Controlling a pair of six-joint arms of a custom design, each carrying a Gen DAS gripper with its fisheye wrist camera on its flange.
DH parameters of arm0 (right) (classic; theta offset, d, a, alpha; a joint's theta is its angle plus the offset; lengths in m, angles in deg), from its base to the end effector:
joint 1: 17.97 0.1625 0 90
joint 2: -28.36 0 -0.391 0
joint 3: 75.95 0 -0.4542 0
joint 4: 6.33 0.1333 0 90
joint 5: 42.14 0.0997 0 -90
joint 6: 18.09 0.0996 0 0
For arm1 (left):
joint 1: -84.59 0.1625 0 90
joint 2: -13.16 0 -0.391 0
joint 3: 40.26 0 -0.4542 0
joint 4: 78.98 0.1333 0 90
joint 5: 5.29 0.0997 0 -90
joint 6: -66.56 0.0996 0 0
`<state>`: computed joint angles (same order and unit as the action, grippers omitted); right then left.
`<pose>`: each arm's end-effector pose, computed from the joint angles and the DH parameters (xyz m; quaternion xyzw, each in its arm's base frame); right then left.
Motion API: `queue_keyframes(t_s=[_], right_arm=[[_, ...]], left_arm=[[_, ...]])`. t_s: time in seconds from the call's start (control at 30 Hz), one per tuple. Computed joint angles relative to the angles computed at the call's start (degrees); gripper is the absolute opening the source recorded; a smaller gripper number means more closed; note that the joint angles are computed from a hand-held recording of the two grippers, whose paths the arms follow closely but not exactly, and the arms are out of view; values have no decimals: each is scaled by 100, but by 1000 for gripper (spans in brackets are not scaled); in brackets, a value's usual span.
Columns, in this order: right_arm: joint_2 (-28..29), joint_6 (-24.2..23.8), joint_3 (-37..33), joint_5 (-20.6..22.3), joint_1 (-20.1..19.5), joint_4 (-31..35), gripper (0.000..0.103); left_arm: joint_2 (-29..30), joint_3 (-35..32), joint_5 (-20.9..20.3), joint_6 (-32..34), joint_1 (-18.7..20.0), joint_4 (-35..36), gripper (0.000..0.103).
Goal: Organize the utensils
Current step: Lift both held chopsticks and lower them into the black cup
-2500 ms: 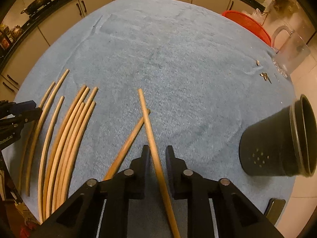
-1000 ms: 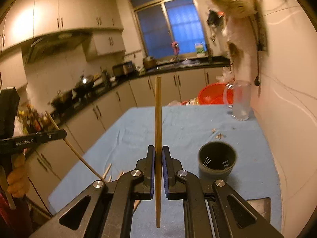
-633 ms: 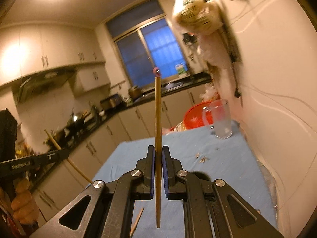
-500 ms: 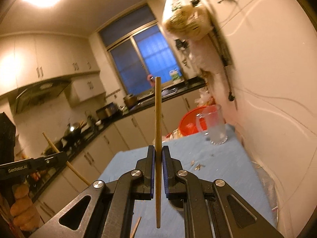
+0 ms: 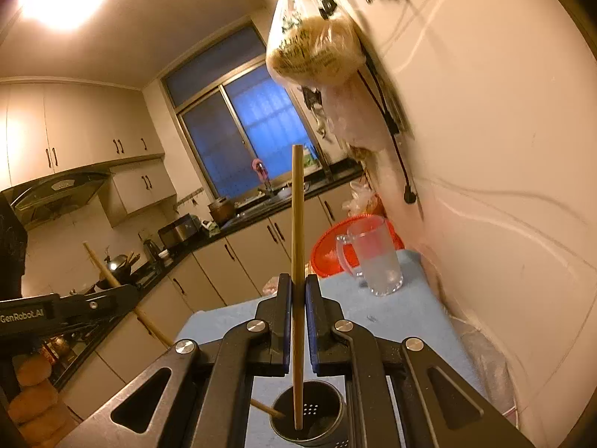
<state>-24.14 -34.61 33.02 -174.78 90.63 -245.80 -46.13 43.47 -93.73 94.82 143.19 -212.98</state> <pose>0.2400 -0.5068 0.1975 -0.0580 -0.6909 0.6802 0.2380 -0.2697 -0.7029 0.2503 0.4881 0.8560 -0.1702 0.0088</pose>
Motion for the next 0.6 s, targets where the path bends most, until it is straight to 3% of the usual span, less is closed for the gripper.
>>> queue_keyframes(t_s=[0.6], right_arm=[[155, 383, 142, 40, -369, 446, 8]], left_arm=[[324, 93, 418, -28, 150, 30, 6]])
